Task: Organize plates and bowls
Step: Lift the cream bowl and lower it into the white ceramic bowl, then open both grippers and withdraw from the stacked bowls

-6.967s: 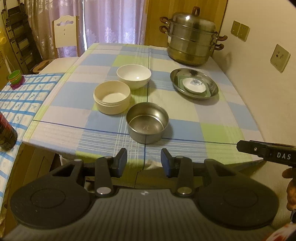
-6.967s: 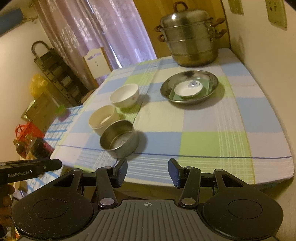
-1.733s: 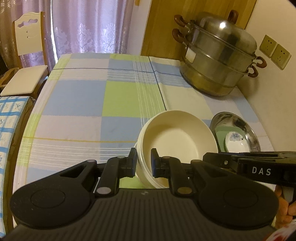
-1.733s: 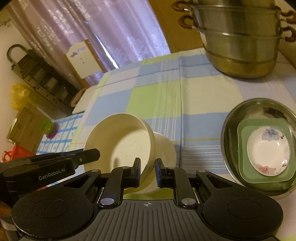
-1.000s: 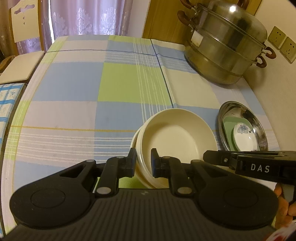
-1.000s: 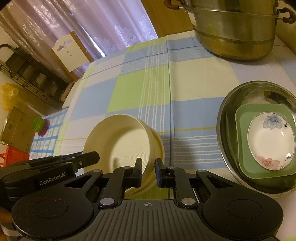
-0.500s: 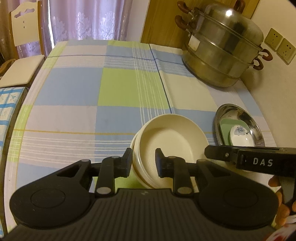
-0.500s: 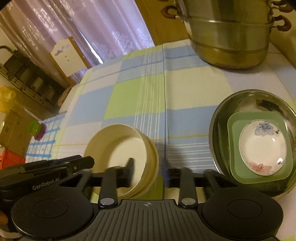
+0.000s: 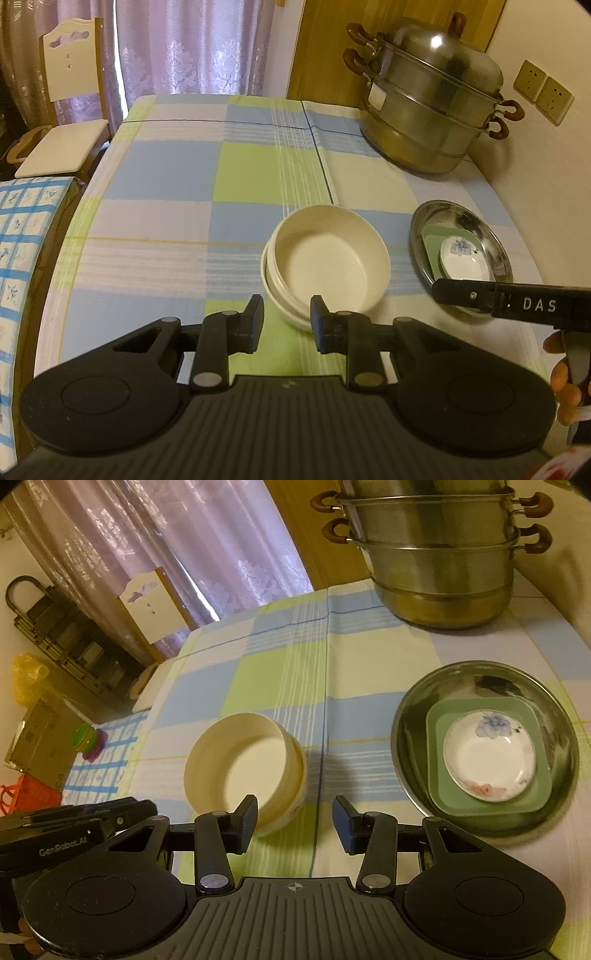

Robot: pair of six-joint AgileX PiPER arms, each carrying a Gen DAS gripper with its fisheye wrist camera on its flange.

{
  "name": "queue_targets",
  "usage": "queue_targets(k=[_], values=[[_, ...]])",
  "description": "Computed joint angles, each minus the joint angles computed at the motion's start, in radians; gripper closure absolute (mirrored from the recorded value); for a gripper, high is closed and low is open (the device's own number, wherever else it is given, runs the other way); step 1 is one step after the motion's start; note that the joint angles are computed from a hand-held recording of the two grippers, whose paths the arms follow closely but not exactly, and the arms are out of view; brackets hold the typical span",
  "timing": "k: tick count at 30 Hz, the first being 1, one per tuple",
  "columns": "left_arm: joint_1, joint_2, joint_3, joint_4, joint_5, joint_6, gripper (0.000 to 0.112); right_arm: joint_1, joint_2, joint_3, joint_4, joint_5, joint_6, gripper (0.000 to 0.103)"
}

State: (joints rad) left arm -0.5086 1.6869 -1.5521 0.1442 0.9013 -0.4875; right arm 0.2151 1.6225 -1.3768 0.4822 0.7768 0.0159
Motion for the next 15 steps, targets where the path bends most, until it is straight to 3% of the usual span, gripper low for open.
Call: queue_targets(k=[15], values=[[-0.219,-0.190,0.154,0.220,0.103,-0.340,0.088,-0.076,-0.215,0.198,0.148,0.047,-0.220,0.049]])
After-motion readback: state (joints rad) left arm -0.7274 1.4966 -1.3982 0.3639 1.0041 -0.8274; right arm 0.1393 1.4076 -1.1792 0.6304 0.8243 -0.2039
